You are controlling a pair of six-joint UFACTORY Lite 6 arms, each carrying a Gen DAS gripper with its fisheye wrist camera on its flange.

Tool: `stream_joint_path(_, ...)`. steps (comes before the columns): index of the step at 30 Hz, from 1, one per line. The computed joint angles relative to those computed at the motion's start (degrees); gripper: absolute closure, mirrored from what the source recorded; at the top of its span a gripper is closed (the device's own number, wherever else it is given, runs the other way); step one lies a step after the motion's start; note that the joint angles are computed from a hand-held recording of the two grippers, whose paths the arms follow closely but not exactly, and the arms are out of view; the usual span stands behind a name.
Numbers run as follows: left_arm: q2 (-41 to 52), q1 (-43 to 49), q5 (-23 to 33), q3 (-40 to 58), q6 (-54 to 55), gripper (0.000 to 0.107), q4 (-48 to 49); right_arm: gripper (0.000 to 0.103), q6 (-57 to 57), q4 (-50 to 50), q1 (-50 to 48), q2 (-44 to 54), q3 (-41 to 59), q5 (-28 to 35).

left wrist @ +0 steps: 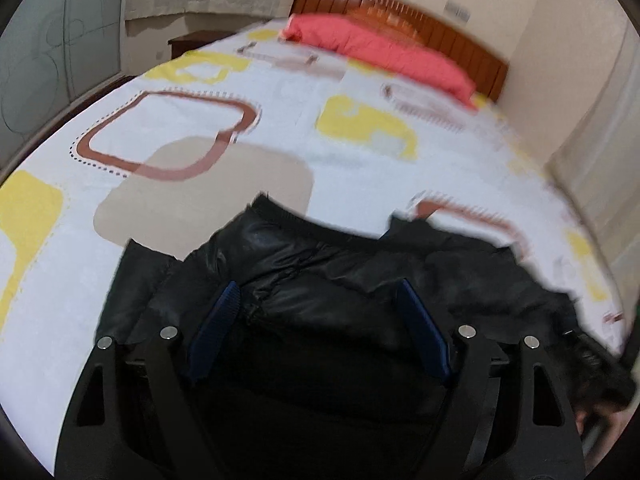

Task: Fold large clothes
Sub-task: 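Lay the folded hem down and open both tools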

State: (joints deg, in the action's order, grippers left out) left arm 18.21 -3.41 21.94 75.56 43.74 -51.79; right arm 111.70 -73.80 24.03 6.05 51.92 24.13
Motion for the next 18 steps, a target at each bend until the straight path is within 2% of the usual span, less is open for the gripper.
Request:
stream_joint_path(2,-2.28,1.27,-0.63,-1.83,4.63,0.026,-5.41,0.036,-2.35,2.47,-1.34,0.29,-0.71,0.97)
stream_joint_path(3,-1.7,1.35,-1.1,-1.33,3.42,0.026,-4.51,0.037,-2.32,2.66,-2.79,1.01,-1.15,-1.13)
stream_joint_path(4,1.24,1.4,-0.93,0.79,-0.11,0.026,-1.22,0.036,-0.63,1.18,-4.09,2.25,-1.24,-3.22)
stream_joint_path(7,8.76,1.31,0.59,6.5,-8.53,0.026,6.31,0.034,-2.86,3.05,-3.42,5.34,1.55,-1.99)
stream_joint_path(10,9.12,-1.08,-1.93,7.14,-16.5,0.026,16.03,0.034,-2.84,3.33,-3.29,3.48,0.47,-2.0)
stream_joint_path(11,8.07,-0.8,-1.56,6.45,-15.4,0.026,15.08,0.034,-3.02,3.93,-3.14,1.07,-1.16,-2.34)
stream_joint_path(13,4.39,2.1,1.66,3.47,-7.02,0.026,5.97,0.034,-2.36,4.94,-2.3,-5.08,-5.28,-2.37)
stream_joint_path(16,-3.73,9.52,8.84,-3.14,2.57,0.026,-5.35,0.034,-3.57,9.06,0.66,-17.95,-13.35,1.37)
stream_joint_path(18,-8.73,14.55,12.53,-7.81,6.56,0.026,-9.43,0.034,-5.2,13.56,3.74,-27.59,-19.06,5.18)
